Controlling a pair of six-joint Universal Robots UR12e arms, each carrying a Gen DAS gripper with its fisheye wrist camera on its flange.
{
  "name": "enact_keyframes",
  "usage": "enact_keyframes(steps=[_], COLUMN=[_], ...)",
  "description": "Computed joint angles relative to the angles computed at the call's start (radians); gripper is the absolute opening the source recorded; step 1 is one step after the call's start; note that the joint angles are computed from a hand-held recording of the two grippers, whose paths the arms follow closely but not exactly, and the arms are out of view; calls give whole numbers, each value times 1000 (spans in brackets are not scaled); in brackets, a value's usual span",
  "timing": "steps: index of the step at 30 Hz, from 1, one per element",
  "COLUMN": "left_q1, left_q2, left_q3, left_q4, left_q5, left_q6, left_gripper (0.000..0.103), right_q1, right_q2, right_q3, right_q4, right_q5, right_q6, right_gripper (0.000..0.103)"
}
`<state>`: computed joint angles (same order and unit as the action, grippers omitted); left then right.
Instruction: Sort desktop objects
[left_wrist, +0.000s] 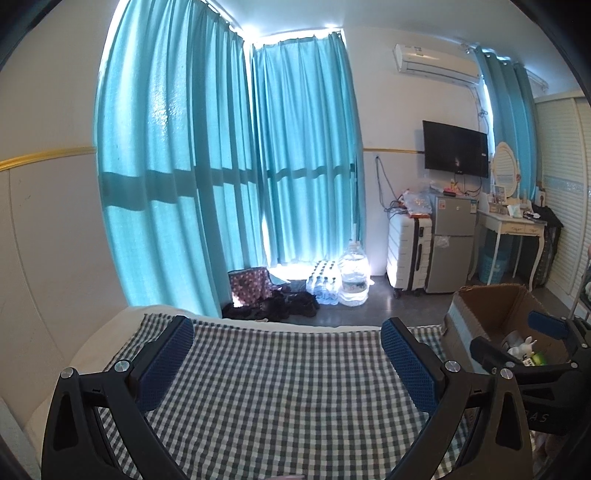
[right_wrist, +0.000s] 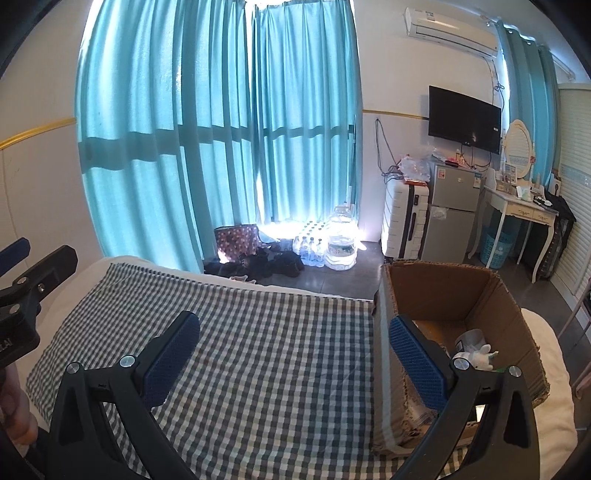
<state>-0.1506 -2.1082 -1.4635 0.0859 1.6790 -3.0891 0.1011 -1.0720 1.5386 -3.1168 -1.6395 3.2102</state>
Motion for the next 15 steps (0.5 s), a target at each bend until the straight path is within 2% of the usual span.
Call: enact_keyframes(steps=[4,8,15], left_q1=[6,15,21], left_q2=[-1,2,6], left_q3=[-4,-11,-15], left_q4=[-15,-25,-45], left_q5=[15,11,-5], left_q6=[-20,-34,-53], left_gripper=[103,103,103], right_q1=[7,6,18], right_q2=[3,5,5], right_q3=[2,-5,-1], right_q4=[13,48,28], right_q5=[-14,9,-16], right_q6=[38,70,36], right_gripper=[103,103,103])
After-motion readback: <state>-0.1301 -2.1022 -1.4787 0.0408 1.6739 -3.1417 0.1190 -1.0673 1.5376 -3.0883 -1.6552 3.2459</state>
